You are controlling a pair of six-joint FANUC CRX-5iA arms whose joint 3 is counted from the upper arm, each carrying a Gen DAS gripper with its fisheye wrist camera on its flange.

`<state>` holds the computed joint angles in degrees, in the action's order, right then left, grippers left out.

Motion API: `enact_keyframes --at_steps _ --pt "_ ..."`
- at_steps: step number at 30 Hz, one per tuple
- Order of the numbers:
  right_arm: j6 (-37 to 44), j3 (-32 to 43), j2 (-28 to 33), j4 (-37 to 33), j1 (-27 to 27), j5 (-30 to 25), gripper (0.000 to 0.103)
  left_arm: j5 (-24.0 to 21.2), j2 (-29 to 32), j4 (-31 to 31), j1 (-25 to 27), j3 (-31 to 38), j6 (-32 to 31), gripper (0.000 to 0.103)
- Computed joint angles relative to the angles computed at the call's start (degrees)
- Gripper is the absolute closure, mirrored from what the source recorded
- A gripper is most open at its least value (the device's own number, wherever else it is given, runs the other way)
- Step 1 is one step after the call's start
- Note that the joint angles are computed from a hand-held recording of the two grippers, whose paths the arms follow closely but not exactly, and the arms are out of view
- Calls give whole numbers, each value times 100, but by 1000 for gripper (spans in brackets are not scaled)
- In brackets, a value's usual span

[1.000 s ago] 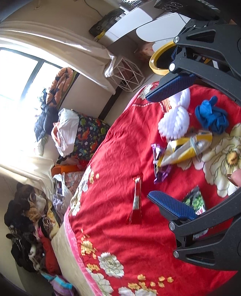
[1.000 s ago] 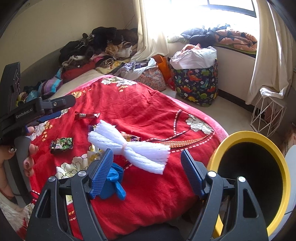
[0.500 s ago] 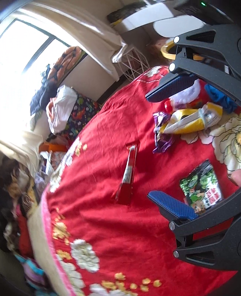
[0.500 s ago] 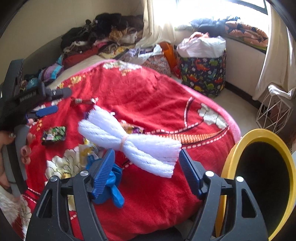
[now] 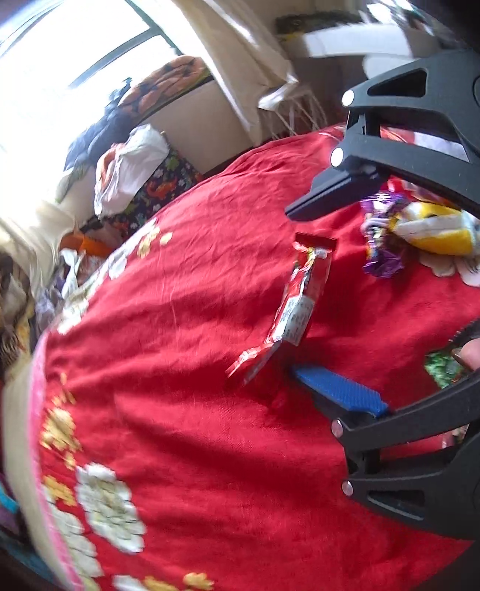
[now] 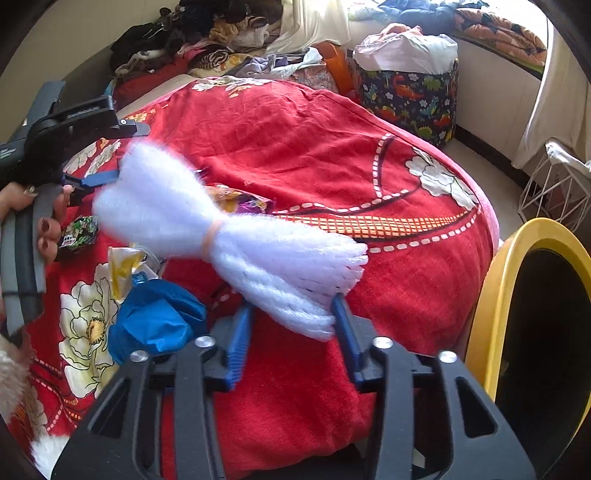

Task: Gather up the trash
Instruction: 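Grasp the red candy wrapper with left tool while right grasps white foam bow, then carry the red wrapper and foam bow over the yellow bin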

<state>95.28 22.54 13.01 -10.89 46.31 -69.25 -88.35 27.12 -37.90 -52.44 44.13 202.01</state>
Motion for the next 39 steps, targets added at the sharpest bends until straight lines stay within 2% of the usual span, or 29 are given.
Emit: enact_keyframes --at_steps 3,7,12,13,17,21,25,29,39 --pt "-8 54 12 -183 -114 -28 73 194 -159 192 138 -320 430 49" --pt "-48 60 -13 -284 -183 -27 78 251 -236 475 282 -546 609 79" --pt "-84 -41 -121 -391 -231 100 82 138 -266 321 167 -539 641 90" --pt "-79 -70 -158 -417 -238 135 83 96 -262 215 108 -490 619 95" --pt "-33 -110 -280 -509 -265 224 87 -81 -137 -276 -213 -84 355 97" --pt "-14 -106 -387 -571 -284 260 87 -192 70 -507 -417 398 -98 97" --pt "39 -74 -472 -680 -318 262 87 -477 353 -821 -644 1009 -566 97" --pt "77 -84 -571 -731 -330 255 87 -944 711 -1191 -837 1744 -1100 97" --pt "144 -168 -815 -831 -341 293 87 -1184 1328 -1451 -1015 2973 -1977 97"
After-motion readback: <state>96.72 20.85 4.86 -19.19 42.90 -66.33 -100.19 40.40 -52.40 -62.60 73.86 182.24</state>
